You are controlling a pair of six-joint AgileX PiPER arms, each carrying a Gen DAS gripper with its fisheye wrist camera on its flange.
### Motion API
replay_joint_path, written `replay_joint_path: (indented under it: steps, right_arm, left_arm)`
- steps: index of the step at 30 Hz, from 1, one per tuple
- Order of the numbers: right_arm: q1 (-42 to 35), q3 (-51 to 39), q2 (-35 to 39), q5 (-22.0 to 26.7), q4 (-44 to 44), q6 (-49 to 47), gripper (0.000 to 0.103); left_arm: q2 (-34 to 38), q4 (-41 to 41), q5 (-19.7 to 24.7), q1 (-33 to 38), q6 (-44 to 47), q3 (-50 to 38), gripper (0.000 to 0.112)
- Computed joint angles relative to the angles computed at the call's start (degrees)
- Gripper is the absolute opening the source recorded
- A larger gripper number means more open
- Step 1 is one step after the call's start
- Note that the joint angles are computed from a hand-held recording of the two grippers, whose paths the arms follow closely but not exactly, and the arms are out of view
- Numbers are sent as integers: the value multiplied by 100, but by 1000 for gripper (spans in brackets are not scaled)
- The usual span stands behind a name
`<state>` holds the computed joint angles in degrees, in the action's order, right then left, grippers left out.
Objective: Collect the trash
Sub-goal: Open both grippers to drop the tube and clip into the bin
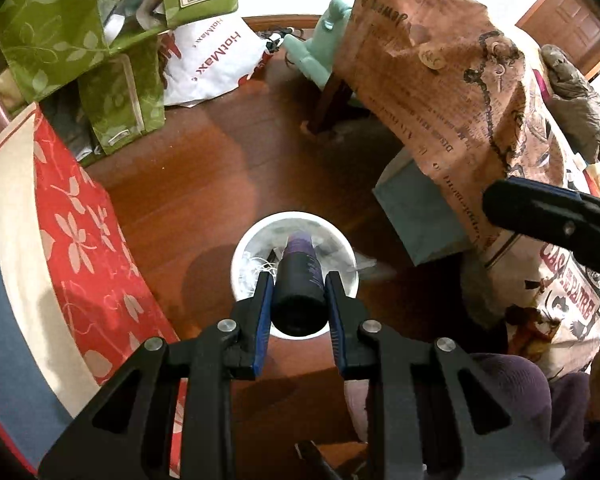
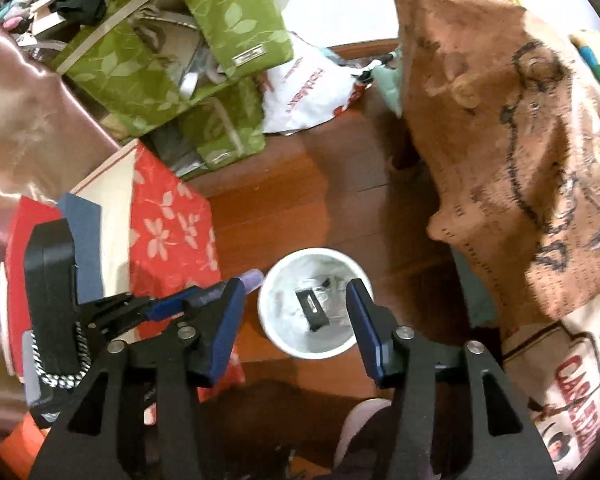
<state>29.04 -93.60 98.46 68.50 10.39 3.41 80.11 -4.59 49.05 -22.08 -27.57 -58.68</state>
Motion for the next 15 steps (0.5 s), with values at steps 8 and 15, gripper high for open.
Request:
replay_joint_path:
  steps: [8, 15]
  right_arm:
    - [-185, 101, -159, 93, -143, -66, 49]
    - [-311, 314, -480, 124, -191, -153, 49]
  left_arm:
    - [508, 152, 165, -231, -155, -551, 34]
    - [500, 657, 613, -670, -411, -914, 36]
